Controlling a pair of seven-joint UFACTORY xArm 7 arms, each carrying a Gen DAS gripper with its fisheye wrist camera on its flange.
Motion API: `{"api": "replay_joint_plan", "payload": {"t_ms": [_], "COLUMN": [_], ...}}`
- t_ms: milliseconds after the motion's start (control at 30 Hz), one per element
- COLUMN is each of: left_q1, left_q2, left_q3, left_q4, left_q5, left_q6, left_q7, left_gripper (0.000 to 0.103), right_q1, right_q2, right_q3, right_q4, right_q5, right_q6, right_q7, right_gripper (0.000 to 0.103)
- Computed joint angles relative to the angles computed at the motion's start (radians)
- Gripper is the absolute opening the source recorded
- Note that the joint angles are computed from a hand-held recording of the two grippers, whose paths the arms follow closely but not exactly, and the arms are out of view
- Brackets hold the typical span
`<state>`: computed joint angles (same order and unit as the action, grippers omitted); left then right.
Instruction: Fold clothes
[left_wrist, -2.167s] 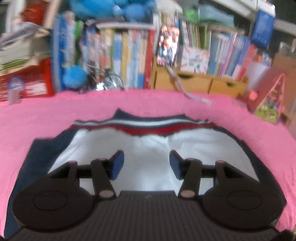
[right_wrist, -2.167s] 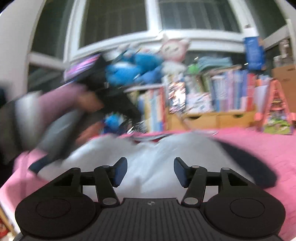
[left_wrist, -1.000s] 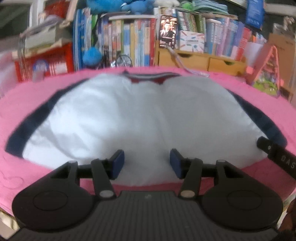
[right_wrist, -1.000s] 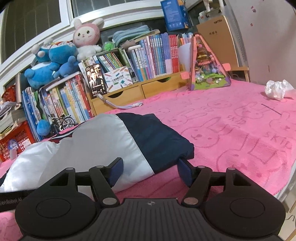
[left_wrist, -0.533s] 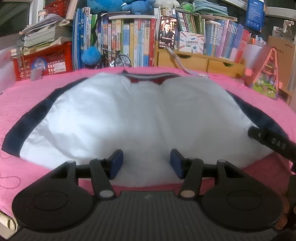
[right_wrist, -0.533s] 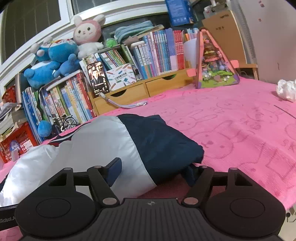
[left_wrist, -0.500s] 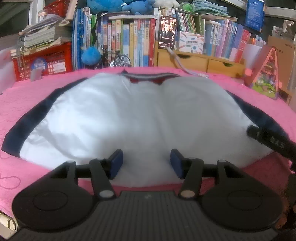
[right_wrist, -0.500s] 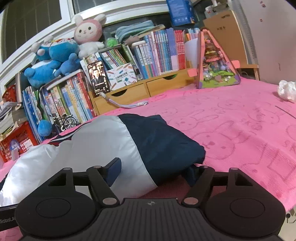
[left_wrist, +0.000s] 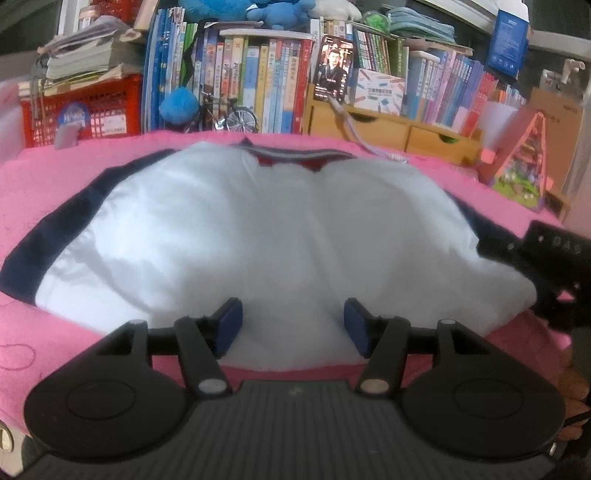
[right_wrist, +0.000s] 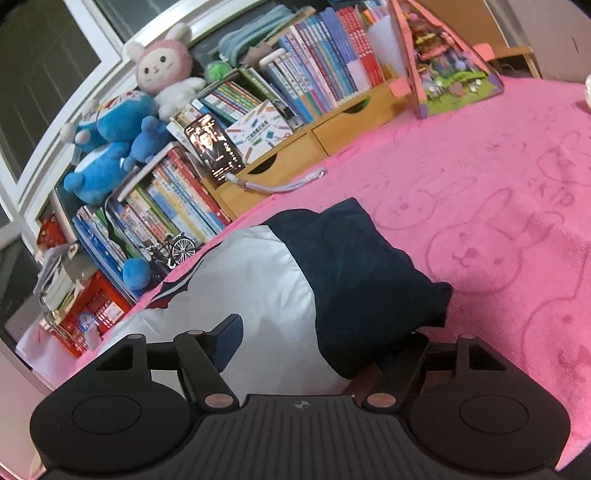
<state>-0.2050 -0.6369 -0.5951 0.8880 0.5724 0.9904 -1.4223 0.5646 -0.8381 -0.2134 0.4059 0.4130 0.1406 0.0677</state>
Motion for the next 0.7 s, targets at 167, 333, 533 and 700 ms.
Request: {"api": "replay_joint_plan", "payload": {"t_ms": [167, 333, 533, 700], "left_q1": [-0.002, -0.032, -0.004, -0.030], "left_q2": [0.015, 0.004, 0.032, -0.147], "left_q3": [-0.012, 0.016, -0.016, 0.074], "left_q4": [0.008, -0.016, 0.005, -0.114], "left_q5": [0.018, 0.014, 0.041, -0.037], "left_q6": [0.012, -0.065, -0.045, -0.148], "left_q7": [0.013, 0.028, 0.027, -0.045], "left_gripper": [0.061, 0.061, 0.061, 0.059], "right_q1": [-0.055, -0.088, -0.131, -0.165], "right_q2": [-0.018, -0.052, 0.012, 0.063], "right_q3": [0.057, 0.106, 0.136, 0.180], "right_q4": [-0.018, -0.051, -0.020, 0.010], "right_q5": [-0.008, -0.038, -0.082, -0.140], "right_q6": [0.006, -0.002, -0.012, -0.037], "right_q7": [0.049, 0.108, 0.171, 0.185], "right_gripper": [0.067, 0.063, 0.038, 0.018]}}
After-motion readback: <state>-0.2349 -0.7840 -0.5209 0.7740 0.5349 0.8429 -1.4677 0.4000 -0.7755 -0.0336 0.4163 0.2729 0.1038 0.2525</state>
